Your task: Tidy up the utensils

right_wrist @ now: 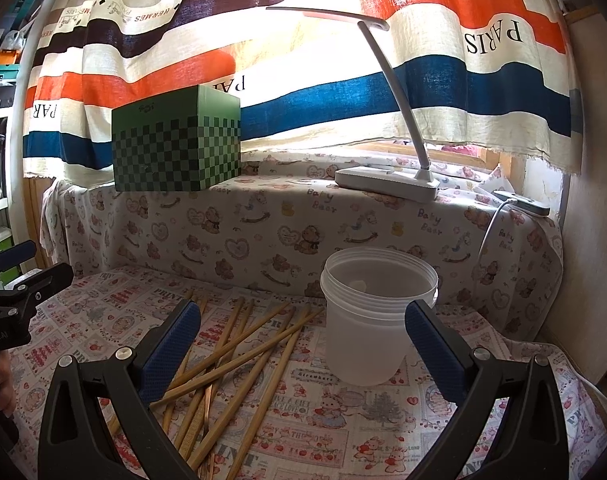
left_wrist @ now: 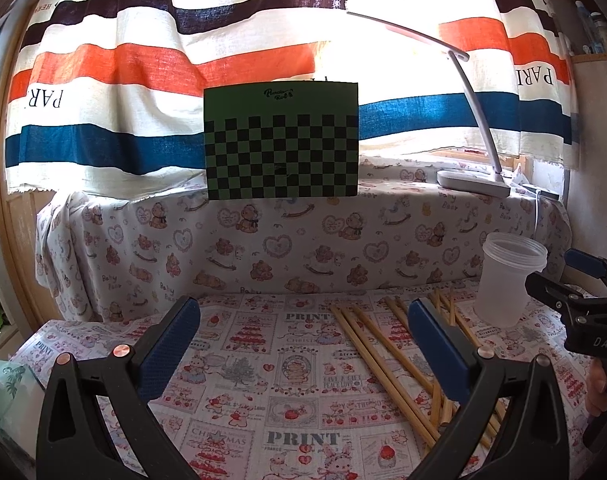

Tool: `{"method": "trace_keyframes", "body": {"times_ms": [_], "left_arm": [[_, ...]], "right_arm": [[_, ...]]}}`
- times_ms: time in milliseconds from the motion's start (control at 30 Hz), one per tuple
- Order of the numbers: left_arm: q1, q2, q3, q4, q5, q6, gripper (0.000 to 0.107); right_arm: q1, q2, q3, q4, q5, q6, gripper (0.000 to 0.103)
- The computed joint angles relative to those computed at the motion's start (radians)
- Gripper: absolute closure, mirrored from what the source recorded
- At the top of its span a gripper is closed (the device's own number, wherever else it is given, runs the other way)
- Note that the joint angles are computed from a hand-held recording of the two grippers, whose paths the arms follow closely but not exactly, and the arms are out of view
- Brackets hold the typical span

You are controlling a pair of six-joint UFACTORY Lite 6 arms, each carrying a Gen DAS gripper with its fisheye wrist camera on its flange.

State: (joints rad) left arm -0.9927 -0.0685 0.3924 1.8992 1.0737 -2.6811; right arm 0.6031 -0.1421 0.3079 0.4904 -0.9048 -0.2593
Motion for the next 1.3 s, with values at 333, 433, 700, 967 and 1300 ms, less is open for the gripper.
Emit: {"method": "trace_keyframes", "body": {"times_ms": [333, 433, 700, 967, 1300], "left_arm": [[0.003, 0.008, 0.006, -0.008, 0.003, -0.001, 0.004], [0.003, 0.014, 0.010, -0.009, 0.002, 0.000, 0.004], [0.011, 0.013, 0.006, -0.012, -0.003, -0.011, 0.004], [-0.011, 0.053, 0.038, -0.067, 0.026, 0.021, 0.004], [0.010, 0.041, 0.029, -0.070, 0.006, 0.002, 0.004]], "right_arm": [[-0.005, -0.003, -0.005, -0.004, 0.003, 0.011, 0.000], [0.004, -0.006, -0.011, 0.003, -0.009, 0.005, 0.000], [0.016, -0.006, -0.003, 0.020, 0.002, -0.011, 0.000], [0.014, -0.005, -0.002, 0.021, 0.005, -0.009, 0.000], [-0.002, 0.006, 0.012, 0.020, 0.026, -0.002, 0.000]]}}
